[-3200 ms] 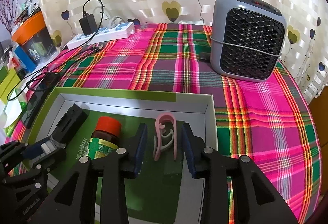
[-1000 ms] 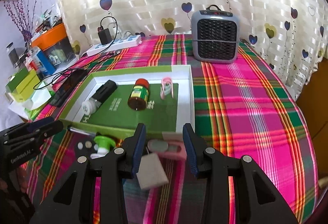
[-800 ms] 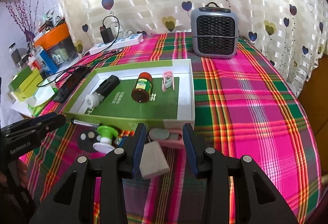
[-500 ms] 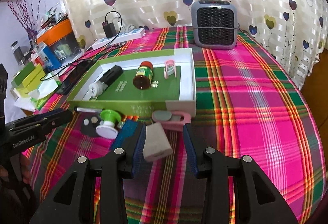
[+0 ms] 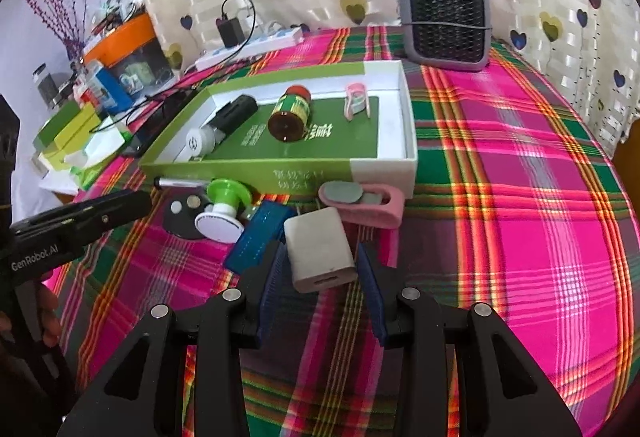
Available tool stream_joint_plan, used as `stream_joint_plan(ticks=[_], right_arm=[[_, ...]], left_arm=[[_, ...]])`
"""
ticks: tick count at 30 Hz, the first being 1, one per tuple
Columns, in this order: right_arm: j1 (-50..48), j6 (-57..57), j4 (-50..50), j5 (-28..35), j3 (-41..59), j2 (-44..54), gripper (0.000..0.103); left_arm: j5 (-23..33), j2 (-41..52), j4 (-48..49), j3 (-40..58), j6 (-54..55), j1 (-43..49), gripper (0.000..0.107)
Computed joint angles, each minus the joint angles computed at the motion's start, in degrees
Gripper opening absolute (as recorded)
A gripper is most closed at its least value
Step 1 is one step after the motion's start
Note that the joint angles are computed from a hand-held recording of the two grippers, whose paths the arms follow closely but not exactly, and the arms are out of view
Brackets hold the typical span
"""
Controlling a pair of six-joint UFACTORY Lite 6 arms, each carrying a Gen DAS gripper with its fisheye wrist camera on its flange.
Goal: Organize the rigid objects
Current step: 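Withdraw both tools from the tray toward the items in front of it, then grasp the black round disc with the left tool while the right tool grasps the white square charger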
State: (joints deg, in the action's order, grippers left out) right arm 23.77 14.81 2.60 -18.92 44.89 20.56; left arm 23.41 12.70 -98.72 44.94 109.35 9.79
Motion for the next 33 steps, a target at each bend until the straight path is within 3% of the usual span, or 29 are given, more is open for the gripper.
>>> stream_joint_plan(ticks=[9,20,25,33], right_arm=[[1.5,-9.5,7.9,3.2,3.6,2.6,0.039],[5.2,-44.7,41.1,3.8,7.9,5.3,0.039],[4.4,-41.6,37.5,4.0,7.5,5.1,0.039],[4.4,-43.6,39.9,3.5,7.3,4.9,0.034]], left_arm=[[2.3,2.3,3.4,1.7,-3.1,-0.1,0.037],[2.2,5.5,5.3,4.4,-5.9,-2.3,0.037],[0.8,7.1,5.6,6.0,-7.0,-3.7,0.037],[-1.8,9.2,5.3,8.0,-7.5,-5.8,0.037]])
